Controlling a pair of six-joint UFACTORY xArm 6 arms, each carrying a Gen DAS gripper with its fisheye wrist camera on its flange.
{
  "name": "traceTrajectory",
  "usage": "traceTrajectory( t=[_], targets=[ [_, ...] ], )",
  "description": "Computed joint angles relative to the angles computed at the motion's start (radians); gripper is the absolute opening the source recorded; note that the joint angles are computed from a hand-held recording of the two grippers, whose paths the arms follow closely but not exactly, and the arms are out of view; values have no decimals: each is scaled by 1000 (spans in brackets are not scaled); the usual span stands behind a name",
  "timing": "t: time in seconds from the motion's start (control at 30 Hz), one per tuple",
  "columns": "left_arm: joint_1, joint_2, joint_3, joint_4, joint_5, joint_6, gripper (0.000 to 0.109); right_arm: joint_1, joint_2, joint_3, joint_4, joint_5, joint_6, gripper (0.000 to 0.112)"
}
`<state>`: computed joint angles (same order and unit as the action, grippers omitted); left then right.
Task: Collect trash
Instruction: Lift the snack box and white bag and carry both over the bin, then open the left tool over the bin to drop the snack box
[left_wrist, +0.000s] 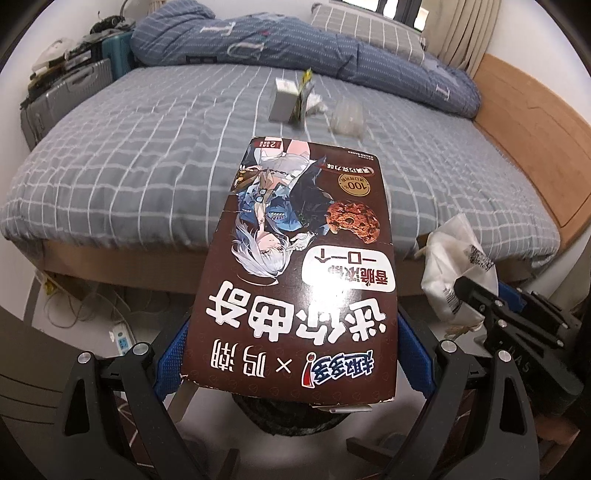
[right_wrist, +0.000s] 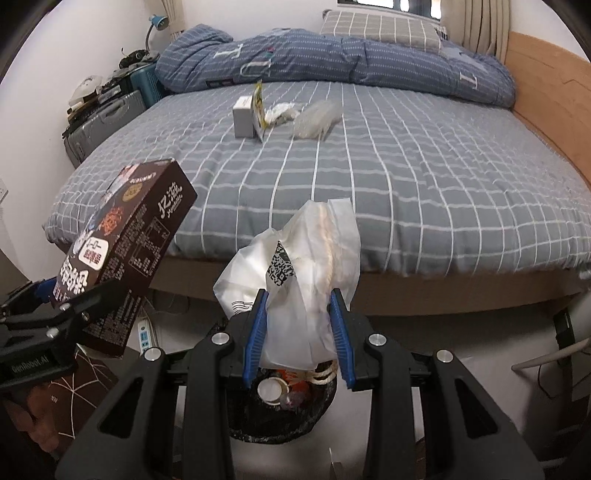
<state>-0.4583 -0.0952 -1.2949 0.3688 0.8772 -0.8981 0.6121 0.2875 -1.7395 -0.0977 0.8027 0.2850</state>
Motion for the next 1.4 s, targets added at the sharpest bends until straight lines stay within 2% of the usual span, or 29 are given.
traceTrajectory(
  t=[0.53,0.87,0.97,1.17,1.4],
  targets=[
    [9,37,141,-100,-50,27,90,-2,14,130,35,-14,-20,32],
    [-1,192,36,-165,-44,114,91,-40,11,148,10,-8,4,32],
    [2,208,33,-178,-70,123,91,-49,4,160,12,-8,10,32],
    [-9,220,31,-127,-75,92,95,-45,12,149,16,-7,6,32],
    [20,138,104,-67,-66,47,97,-16,40,114,58,4,-25,32]
  ],
)
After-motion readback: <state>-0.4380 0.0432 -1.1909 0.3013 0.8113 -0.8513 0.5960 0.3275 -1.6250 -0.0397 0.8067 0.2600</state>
